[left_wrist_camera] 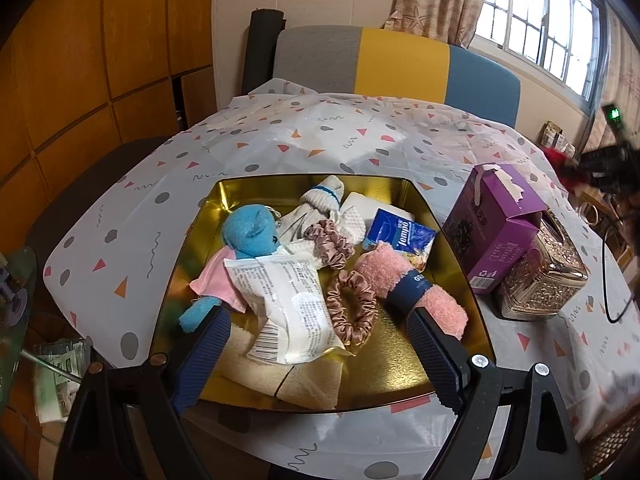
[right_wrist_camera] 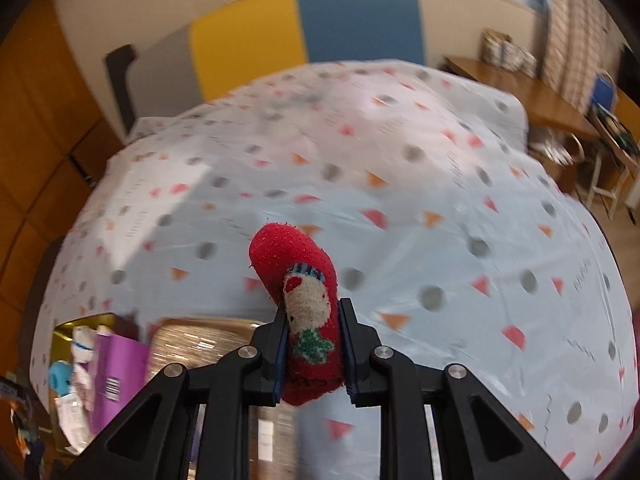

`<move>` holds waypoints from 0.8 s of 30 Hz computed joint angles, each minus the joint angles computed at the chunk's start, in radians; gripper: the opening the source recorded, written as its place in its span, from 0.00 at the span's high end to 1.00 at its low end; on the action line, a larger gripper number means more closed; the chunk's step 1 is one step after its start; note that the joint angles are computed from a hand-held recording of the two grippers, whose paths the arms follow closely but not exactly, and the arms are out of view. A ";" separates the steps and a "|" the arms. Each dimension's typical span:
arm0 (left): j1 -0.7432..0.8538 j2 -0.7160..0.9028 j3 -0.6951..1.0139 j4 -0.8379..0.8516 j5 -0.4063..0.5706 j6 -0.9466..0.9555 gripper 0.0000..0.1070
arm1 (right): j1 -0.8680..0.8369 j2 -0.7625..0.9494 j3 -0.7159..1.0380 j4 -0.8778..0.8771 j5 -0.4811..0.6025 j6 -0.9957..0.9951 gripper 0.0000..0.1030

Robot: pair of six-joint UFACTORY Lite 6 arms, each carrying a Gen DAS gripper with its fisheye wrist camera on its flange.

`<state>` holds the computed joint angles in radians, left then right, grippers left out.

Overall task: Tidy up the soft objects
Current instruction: 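Carry the red Santa sock into the gold tray with the right tool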

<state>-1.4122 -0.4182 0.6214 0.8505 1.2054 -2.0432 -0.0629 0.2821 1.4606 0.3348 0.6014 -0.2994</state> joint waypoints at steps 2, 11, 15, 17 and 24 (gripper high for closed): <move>-0.003 -0.008 -0.007 -0.004 0.008 -0.006 0.15 | 0.061 -0.010 0.017 0.000 -0.002 0.011 0.80; -0.004 -0.050 -0.044 -0.023 0.032 -0.025 0.15 | 0.354 -0.054 0.000 -0.051 -0.043 0.086 0.80; -0.008 -0.071 -0.053 -0.029 0.056 -0.031 0.16 | 0.481 -0.075 -0.055 -0.056 -0.079 0.099 0.80; -0.010 -0.078 -0.057 -0.033 0.067 -0.035 0.15 | 0.538 -0.085 -0.082 -0.067 -0.094 0.111 0.80; -0.011 -0.102 -0.077 -0.046 0.088 -0.047 0.15 | 0.741 -0.140 -0.226 -0.105 -0.167 0.150 0.80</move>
